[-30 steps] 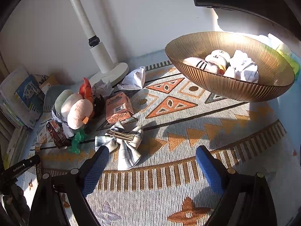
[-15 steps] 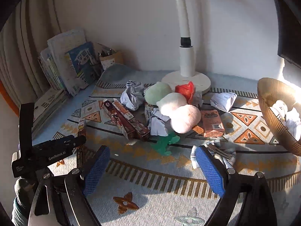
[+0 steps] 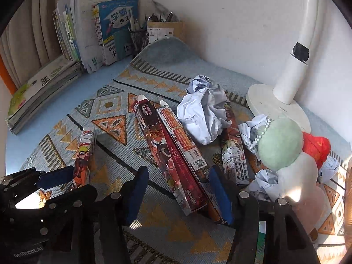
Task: Organize objects
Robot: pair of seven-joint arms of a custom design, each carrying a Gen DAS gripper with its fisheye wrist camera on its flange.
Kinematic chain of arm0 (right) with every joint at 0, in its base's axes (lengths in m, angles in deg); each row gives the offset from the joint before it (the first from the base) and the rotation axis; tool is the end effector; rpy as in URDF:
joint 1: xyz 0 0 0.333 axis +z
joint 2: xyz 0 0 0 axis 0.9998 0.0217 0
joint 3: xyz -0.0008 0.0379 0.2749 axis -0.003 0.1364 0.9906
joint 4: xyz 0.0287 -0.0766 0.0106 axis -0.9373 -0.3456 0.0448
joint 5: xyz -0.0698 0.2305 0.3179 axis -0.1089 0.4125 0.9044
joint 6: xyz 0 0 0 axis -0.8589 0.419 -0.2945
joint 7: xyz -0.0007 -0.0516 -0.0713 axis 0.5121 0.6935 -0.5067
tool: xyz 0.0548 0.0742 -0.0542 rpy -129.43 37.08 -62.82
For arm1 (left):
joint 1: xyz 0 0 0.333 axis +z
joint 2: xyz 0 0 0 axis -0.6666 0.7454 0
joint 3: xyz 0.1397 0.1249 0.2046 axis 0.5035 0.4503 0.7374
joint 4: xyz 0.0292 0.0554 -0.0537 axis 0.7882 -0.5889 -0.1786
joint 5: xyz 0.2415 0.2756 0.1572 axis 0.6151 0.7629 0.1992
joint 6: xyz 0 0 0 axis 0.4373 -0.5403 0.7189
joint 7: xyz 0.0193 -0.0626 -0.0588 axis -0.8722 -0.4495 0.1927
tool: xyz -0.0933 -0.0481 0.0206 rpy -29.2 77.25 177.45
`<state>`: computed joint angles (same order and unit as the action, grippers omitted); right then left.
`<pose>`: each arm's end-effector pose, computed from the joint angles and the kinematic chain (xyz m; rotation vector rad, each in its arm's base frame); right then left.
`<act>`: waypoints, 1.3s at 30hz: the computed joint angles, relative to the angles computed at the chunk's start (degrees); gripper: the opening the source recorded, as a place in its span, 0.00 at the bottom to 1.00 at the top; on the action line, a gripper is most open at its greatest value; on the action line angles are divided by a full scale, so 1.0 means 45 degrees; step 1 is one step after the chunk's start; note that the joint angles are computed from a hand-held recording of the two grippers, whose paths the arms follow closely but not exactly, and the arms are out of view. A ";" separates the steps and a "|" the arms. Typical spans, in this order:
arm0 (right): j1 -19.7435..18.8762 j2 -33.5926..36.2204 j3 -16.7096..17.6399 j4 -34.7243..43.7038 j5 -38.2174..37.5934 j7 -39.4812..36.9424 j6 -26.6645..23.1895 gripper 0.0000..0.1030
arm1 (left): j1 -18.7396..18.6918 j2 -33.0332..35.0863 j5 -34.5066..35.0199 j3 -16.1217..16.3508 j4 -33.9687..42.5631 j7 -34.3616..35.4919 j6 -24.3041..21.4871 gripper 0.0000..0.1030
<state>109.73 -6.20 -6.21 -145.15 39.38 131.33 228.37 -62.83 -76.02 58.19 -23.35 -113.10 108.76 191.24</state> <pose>0.4419 0.3103 0.5091 -2.1593 1.3406 -0.5331 0.3831 -0.2152 0.4872 -2.0054 1.8426 -0.9824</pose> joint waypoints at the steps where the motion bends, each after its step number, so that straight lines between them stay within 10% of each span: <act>1: -0.0031 0.0191 0.0008 0.0217 -0.0110 -0.0088 -0.0098 0.56 | -0.0210 0.0058 -0.0171 0.0236 0.0006 0.0242 0.0056 0.45; 18: 0.0473 0.0362 -0.0195 0.0330 0.1115 -0.0499 -0.0580 0.36 | -0.0332 -0.0009 -0.0971 0.0359 -0.0241 0.0907 0.0497 0.45; 27: 0.1447 -0.4149 -0.1228 -0.3281 0.5614 -0.1956 -0.0667 0.36 | 0.0031 0.0209 0.0520 -0.0396 0.0105 0.0511 -0.0053 0.32; 33: -0.0187 -0.6984 0.0431 -0.4926 0.3851 -0.0167 -0.2164 0.36 | -0.1862 -0.0699 -0.0789 0.0778 -0.0632 0.2413 0.0021 0.18; 39: -0.0163 -0.8955 0.0718 -0.6329 0.3324 0.0839 -0.3817 0.39 | -0.2251 -0.1117 -0.0917 0.0291 -0.0915 0.3224 -0.0146 0.19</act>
<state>109.00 -46.49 -2.98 -173.63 54.34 135.11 211.20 -72.95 -81.05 54.07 -22.05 -117.22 123.26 190.58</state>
